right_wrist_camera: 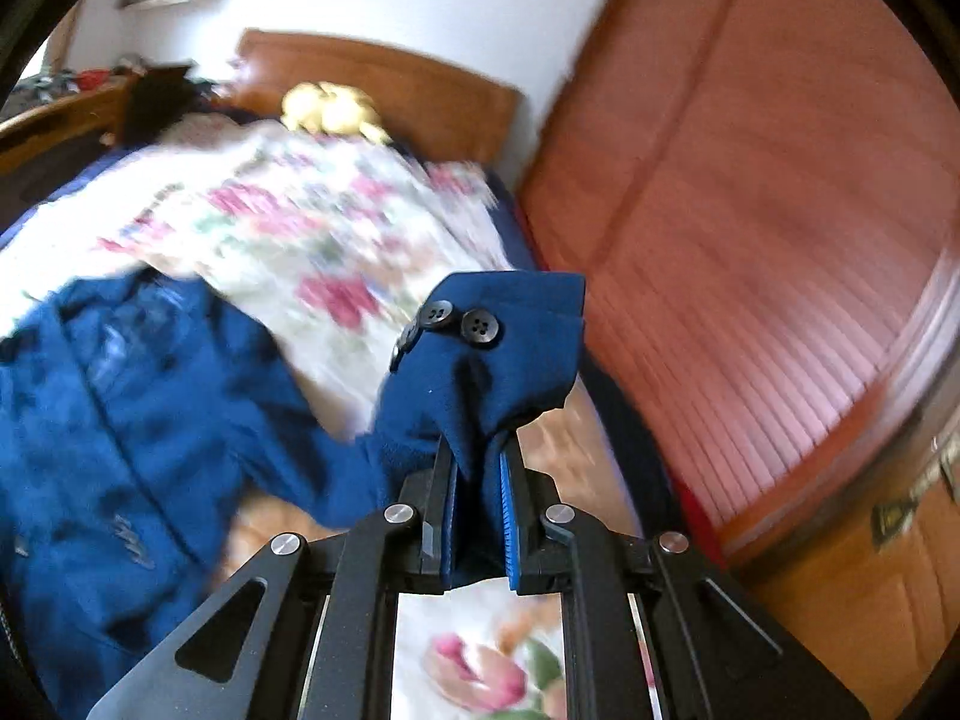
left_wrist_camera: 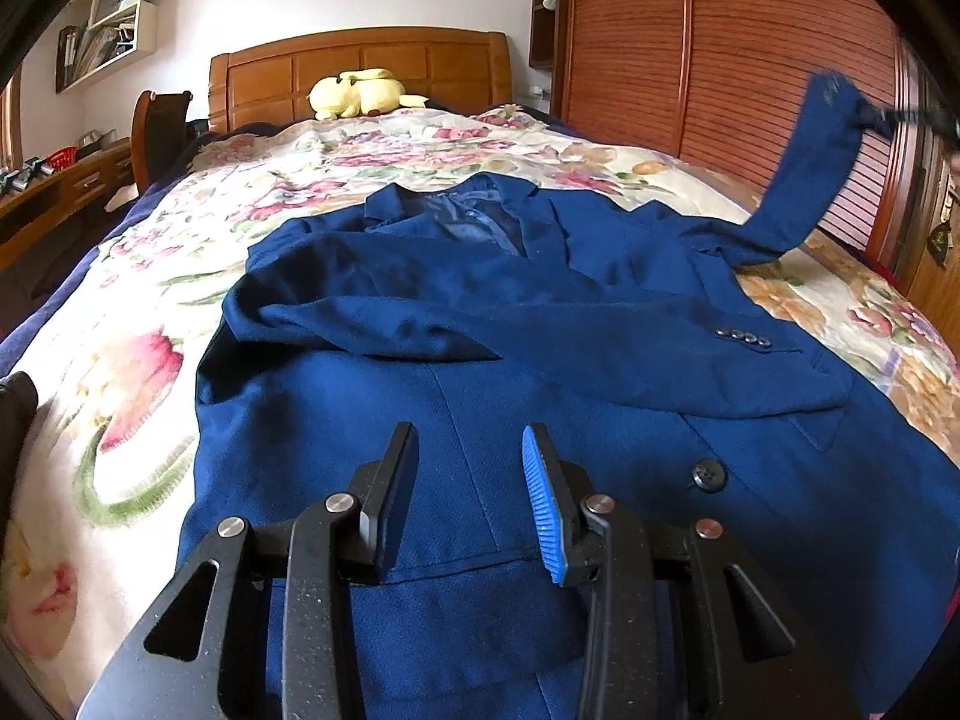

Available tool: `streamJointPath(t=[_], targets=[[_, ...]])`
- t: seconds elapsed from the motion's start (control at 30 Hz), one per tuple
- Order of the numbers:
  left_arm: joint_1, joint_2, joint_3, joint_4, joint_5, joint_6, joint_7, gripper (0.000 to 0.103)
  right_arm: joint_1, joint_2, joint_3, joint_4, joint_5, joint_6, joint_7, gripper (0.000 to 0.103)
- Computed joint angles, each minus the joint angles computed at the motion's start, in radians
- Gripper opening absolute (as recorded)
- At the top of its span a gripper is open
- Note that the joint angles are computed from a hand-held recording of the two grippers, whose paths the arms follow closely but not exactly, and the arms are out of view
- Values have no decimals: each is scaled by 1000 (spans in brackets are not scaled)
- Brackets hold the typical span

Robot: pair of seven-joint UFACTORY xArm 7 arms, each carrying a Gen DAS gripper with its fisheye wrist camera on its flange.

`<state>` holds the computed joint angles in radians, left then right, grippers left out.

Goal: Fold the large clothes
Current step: 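Lift the sleeve with the right tool, lay it across the jacket, open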

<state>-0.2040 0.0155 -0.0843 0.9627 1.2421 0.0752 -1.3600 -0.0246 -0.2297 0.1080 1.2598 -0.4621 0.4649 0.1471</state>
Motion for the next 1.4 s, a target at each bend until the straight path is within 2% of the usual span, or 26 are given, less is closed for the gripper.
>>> streamJointPath(t=[0.2,0.3,0.47,0.57,0.67,0.97,1.03,1.2,1.4], targets=[[26,-68,-17,-47,19,-1,-5,37,79,-42,81,11,6,-7,-12,12],[53,-105,-31,-78,-8,-19,24,37,99,-47,129,25,-33,6,13,12],[116,-149,-69,-111,-48,-45,62,37,140,-66,151,31,-35,6,15,12],[150,-157,-96,-117,-69,-47,79,37,177,-103,120,-14,22,-33,-41,12],[177,-160,-118,-121,-81,-51,86,37,208,-113,119,-26,81,-42,-94,12],[201,-156,-141,-120,-92,-42,91,37,332,-174,88,-116,307,52,-272,13],[200,-160,-141,-124,-99,-41,96,37,352,-186,73,-133,363,94,-297,15],[215,-165,-149,-124,-81,-41,72,37,375,-176,61,-144,461,157,-323,38],[228,-165,-146,-120,-37,-46,12,37,393,-185,18,-127,555,191,-415,56]])
